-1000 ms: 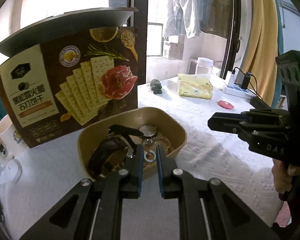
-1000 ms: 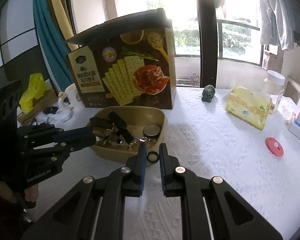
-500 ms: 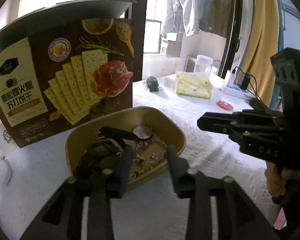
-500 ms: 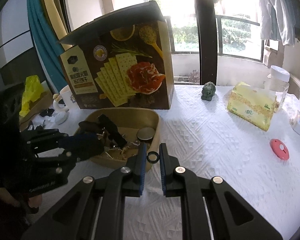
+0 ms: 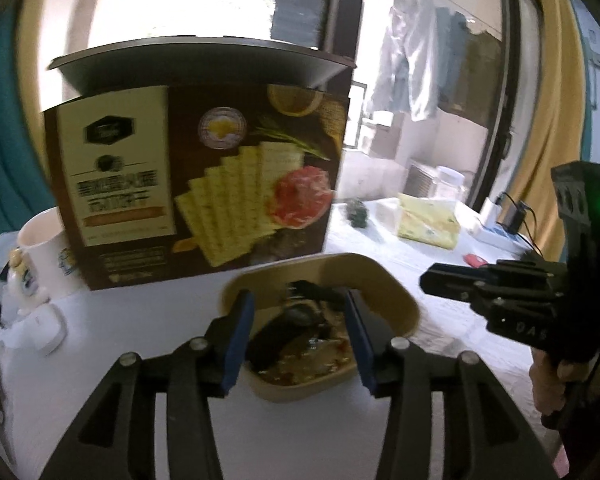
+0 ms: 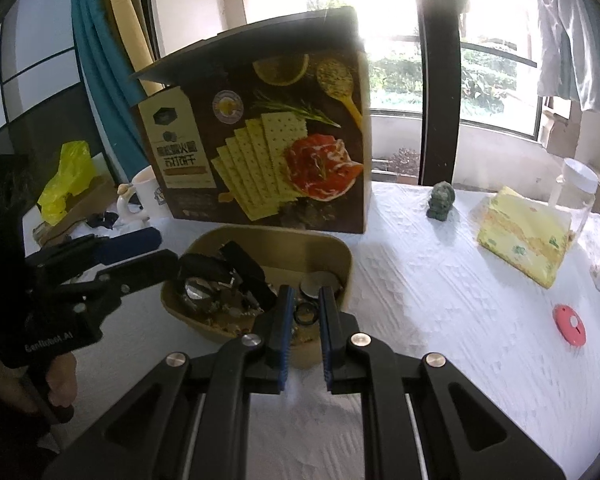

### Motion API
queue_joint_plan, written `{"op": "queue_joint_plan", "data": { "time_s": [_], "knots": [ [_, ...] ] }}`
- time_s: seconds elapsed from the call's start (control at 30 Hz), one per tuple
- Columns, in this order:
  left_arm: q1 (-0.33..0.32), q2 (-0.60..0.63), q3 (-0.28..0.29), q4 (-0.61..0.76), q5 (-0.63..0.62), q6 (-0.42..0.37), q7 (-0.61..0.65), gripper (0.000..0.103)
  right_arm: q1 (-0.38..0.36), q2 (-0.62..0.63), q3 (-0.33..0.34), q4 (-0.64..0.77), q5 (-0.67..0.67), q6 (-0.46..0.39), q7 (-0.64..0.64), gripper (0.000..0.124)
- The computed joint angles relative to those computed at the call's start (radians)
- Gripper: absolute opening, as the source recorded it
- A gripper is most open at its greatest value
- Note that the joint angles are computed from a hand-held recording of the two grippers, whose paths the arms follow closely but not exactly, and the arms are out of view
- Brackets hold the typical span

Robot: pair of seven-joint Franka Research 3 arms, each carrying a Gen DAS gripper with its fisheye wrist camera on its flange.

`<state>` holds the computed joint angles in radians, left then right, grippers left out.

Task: Organize jewelry
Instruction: 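Carry both rings over the kraft bowl and lower them in, then open both grippers to release the rings into the bowl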

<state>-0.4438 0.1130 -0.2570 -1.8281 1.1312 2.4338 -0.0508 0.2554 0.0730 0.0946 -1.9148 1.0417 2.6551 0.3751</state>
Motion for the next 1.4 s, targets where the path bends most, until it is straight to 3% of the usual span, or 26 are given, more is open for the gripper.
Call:
{"op": "queue_joint_plan", "data": {
  "time_s": [0.3,0.73,0.87,1.4],
  "knots": [
    [0.042,-0.077,-0.006,-0.107,-0.007,-0.019,-0.077,0.053,0.017,0.053,0.021,0.056,-0.066,0.025,0.057,0.012],
    [0.080,-0.089,-0.015,-0.142,-0.015,0.018,-0.116,0.054,0.019,0.114,0.041,0.110,-0.201,0.055,0.214,0.012],
    [0.077,-0.092,-0.020,-0.137,-0.011,0.009,-0.110,0.054,0.020,0.114,0.043,0.107,-0.243,0.065,0.249,0.022],
    [0.040,-0.140,-0.066,-0.144,-0.027,-0.077,-0.095,0.054,0.028,-0.033,0.021,-0.039,-0.117,0.073,0.141,0.029]
  ]
}}
